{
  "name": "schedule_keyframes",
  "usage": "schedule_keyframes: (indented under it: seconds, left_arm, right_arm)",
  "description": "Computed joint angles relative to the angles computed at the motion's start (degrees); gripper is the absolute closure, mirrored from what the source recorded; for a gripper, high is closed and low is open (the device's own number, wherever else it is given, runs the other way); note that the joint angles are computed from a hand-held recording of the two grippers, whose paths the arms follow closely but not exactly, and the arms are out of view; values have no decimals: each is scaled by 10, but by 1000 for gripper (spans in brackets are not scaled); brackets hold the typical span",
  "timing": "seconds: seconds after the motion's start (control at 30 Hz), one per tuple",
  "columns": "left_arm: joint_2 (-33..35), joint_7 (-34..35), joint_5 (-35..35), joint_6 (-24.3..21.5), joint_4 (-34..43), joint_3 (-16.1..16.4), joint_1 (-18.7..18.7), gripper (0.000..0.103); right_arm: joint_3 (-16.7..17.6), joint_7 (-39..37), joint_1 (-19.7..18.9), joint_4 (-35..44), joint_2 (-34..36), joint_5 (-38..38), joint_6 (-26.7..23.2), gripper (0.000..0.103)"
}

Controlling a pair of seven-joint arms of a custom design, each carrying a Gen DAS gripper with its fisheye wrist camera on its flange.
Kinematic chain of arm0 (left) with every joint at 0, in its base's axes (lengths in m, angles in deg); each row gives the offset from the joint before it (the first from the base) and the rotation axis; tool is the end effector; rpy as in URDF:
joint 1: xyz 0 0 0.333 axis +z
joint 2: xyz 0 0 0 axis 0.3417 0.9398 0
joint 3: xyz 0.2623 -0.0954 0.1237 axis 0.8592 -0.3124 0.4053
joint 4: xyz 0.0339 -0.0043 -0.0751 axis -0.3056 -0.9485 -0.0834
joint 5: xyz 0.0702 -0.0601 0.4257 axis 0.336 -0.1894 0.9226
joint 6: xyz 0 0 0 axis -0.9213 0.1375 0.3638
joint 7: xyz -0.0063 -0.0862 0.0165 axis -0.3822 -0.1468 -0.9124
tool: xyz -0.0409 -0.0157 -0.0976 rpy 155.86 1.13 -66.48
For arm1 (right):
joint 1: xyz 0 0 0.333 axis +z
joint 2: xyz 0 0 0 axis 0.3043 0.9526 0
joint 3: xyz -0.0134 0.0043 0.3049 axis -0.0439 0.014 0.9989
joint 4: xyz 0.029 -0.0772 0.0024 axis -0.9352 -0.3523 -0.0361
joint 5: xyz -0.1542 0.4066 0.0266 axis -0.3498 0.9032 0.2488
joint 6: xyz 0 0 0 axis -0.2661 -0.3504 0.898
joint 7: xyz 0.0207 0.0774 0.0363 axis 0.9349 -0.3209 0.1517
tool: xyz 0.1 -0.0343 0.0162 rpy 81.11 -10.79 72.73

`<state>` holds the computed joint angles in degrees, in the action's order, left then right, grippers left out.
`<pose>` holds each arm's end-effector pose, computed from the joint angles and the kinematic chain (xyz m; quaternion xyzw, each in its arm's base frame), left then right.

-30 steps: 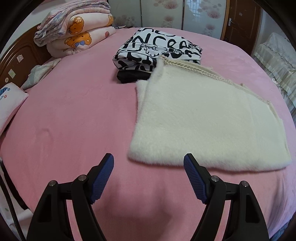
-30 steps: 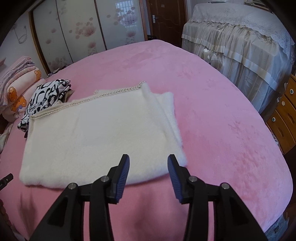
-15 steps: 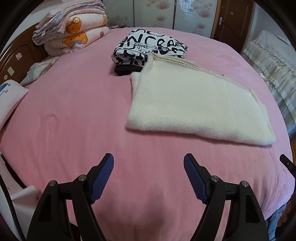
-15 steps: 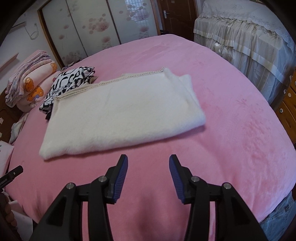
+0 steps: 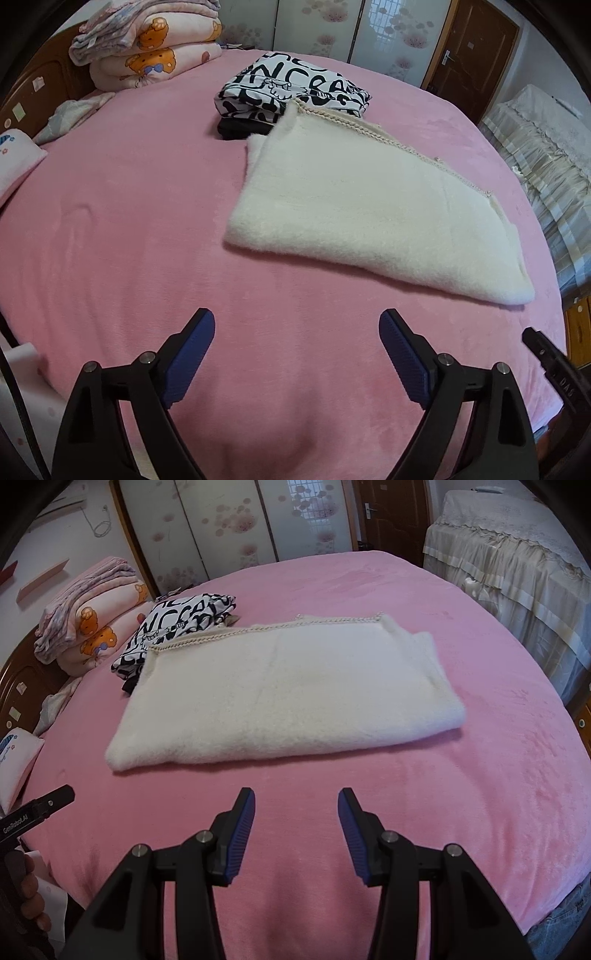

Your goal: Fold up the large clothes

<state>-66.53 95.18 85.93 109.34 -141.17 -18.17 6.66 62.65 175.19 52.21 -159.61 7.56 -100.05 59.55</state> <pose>0.5798 -0.2850 0.6249 -0.6642 0.6947 -0.2514 0.1141 0.4887 0.4450 0.6540 -0.5477 0.7751 -0.1916 0.2499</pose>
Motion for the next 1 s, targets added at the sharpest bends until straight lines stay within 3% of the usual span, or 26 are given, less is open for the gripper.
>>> schedule_keyframes:
  seconds: [0.1,0.3,0.5,0.83,1.0]
  left_arm:
    - [24,13,-29,16,16,0,-2,13]
    - [76,-15,5,28,55,6,-14,13]
    - [115,-5,-21,63,69,13,-17,13]
    - [204,33,-154,96,108,3,4,13]
    - [245,70,-232,162,131,-7,21,13]
  right_arm:
    - [-2,-11,0,15,17,5,4,56]
    - [-12,-25,1,36,45,15,12,56]
    - [-21,-46,-2,54,72,35,20,56]
    - [-44,-74,6,126,141,35,35,56]
    - [-56,-94,15,170,175,30,32,56]
